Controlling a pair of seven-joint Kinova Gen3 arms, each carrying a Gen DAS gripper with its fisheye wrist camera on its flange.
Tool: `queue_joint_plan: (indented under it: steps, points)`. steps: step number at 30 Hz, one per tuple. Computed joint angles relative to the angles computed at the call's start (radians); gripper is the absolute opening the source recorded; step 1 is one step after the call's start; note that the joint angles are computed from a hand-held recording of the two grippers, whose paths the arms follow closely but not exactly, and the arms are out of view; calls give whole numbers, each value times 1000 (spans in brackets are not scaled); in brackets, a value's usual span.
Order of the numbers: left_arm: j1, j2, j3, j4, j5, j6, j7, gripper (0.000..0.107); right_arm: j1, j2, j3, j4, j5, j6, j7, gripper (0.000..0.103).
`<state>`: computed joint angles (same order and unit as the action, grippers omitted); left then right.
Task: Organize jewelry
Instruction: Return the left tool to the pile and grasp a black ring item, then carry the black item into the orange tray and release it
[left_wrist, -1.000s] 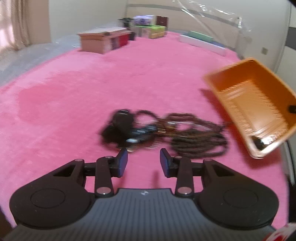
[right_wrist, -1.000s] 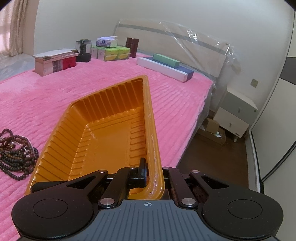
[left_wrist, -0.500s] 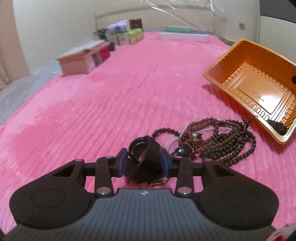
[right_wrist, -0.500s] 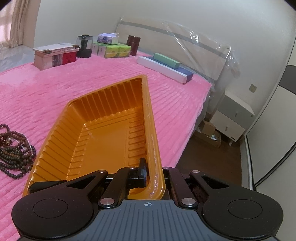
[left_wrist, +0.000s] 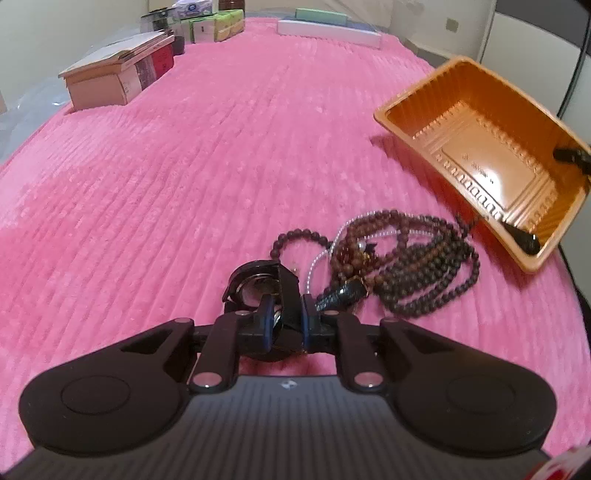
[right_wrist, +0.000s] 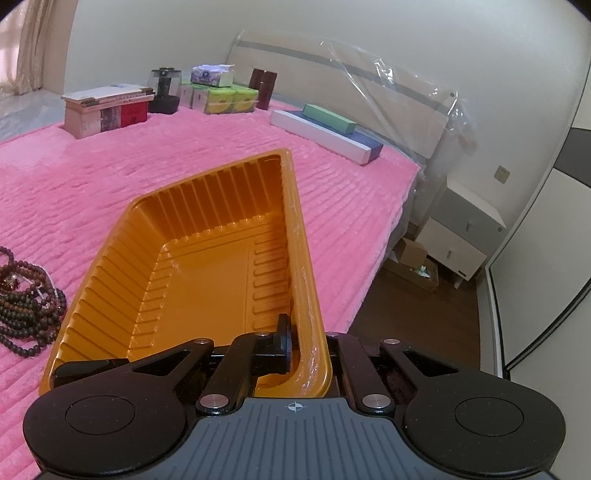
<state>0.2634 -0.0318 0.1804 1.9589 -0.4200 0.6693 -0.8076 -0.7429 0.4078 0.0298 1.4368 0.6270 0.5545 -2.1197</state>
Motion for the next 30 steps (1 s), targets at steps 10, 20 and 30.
queue_joint_plan:
  steps: [10,20,30]
  points:
    - [23,-27,63,34,-170,31,223,3,-4,-5,3,9,8,-9,-12,6]
    - [70,-24,92,6,-306,110,376,3,0,-9,-2,14,9,-14,-14,5]
    - [140,39,86,-94,-354,80,360,3,10,-16,-8,30,5,-34,2,5]
